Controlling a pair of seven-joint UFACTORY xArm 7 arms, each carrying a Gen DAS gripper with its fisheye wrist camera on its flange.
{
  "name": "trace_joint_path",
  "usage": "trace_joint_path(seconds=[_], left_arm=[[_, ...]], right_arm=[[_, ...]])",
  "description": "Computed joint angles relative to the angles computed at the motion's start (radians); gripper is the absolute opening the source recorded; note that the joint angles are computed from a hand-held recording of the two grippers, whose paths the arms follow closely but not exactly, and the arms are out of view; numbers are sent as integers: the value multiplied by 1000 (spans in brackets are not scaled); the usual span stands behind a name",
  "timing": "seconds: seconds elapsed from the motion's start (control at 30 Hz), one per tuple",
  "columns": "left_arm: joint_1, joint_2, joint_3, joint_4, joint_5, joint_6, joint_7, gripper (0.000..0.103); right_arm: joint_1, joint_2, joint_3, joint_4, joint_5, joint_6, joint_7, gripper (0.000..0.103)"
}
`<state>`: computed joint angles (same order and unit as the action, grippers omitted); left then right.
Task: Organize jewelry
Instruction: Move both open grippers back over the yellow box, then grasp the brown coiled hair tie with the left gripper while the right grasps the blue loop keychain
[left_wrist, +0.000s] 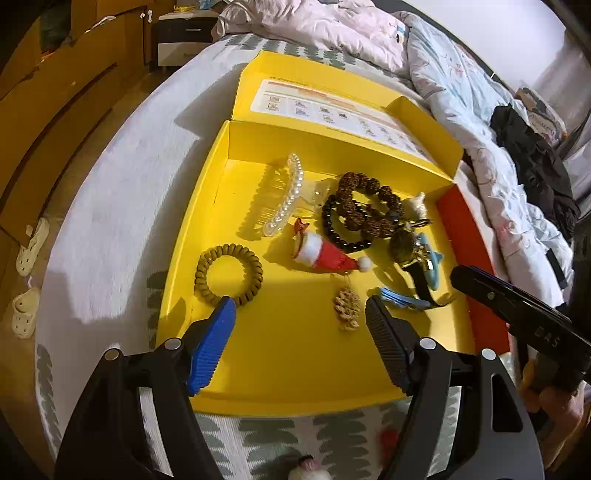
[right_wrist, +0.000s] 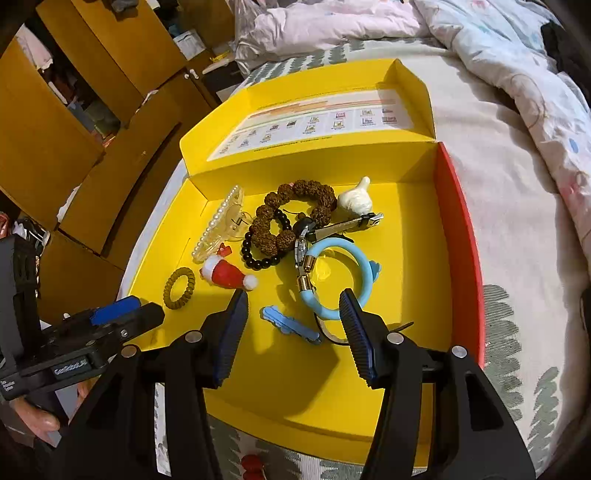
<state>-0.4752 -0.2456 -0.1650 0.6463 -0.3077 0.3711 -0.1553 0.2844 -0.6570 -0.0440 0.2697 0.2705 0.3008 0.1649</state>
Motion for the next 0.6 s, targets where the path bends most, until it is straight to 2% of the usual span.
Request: trace_joint_path(seconds=[0.17, 0.4, 0.6], left_arm=[[18, 60, -5, 35, 36, 4, 7, 72], [20, 114, 3, 76, -30, 28, 82, 72], [43, 163, -16, 116, -1, 37, 65, 72]], right_arm=[[21, 58, -6, 23, 3, -32, -17, 55], [57, 155, -36, 63, 41, -51, -59, 55], [60, 203, -56, 84, 86, -58, -115, 51]])
